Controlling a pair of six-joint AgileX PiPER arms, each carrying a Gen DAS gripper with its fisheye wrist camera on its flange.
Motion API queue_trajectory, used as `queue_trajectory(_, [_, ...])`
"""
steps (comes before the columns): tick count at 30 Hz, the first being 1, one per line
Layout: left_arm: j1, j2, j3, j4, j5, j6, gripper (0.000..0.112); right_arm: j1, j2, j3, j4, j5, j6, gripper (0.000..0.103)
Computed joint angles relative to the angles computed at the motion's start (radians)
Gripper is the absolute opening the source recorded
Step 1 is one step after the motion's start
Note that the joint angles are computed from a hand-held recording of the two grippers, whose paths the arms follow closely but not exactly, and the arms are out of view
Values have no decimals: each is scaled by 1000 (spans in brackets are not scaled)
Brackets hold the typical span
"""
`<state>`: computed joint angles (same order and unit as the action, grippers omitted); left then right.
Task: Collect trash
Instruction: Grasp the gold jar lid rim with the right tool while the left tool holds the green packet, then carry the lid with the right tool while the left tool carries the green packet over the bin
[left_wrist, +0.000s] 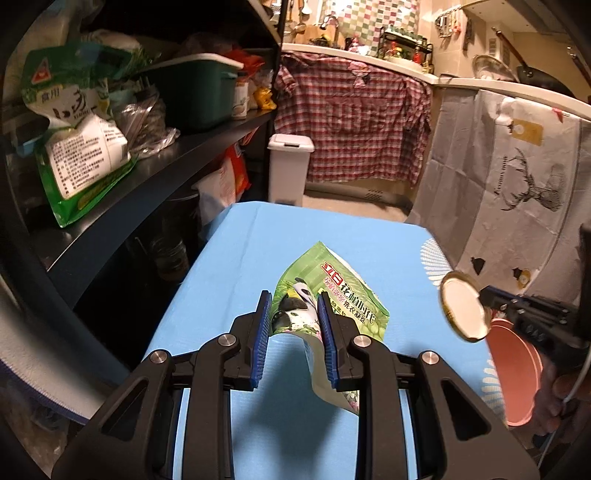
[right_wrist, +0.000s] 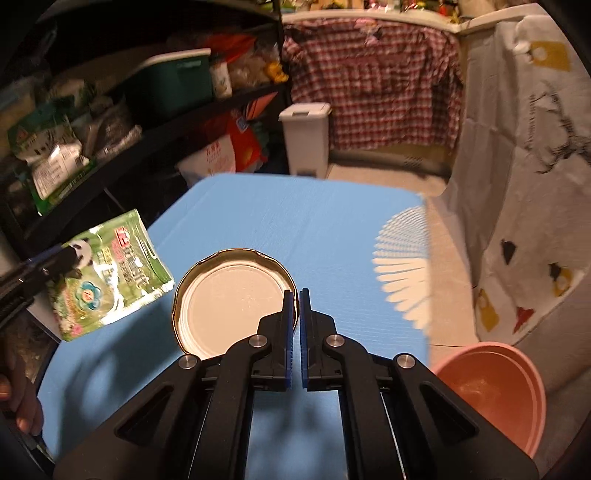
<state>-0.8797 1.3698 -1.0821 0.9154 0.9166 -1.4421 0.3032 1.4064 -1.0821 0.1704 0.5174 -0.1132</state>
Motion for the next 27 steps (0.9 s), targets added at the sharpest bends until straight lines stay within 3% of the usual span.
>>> queue_trajectory(7, [-127,-3,-37,34,77,-39,25,-131,-223,60,62,103,-108,3])
queue_trajectory(13, [-205,18,-89,40,111,-54,25,-352,-386,97,188,198,-305,3])
queue_trajectory(21, [-280,104,-184,31,104,-33,26,-703,-428,156,412,277,-570,3])
queue_trajectory(27, [-298,185,-283,9,77,11,26,-844,-396,189,471,289,-658,3])
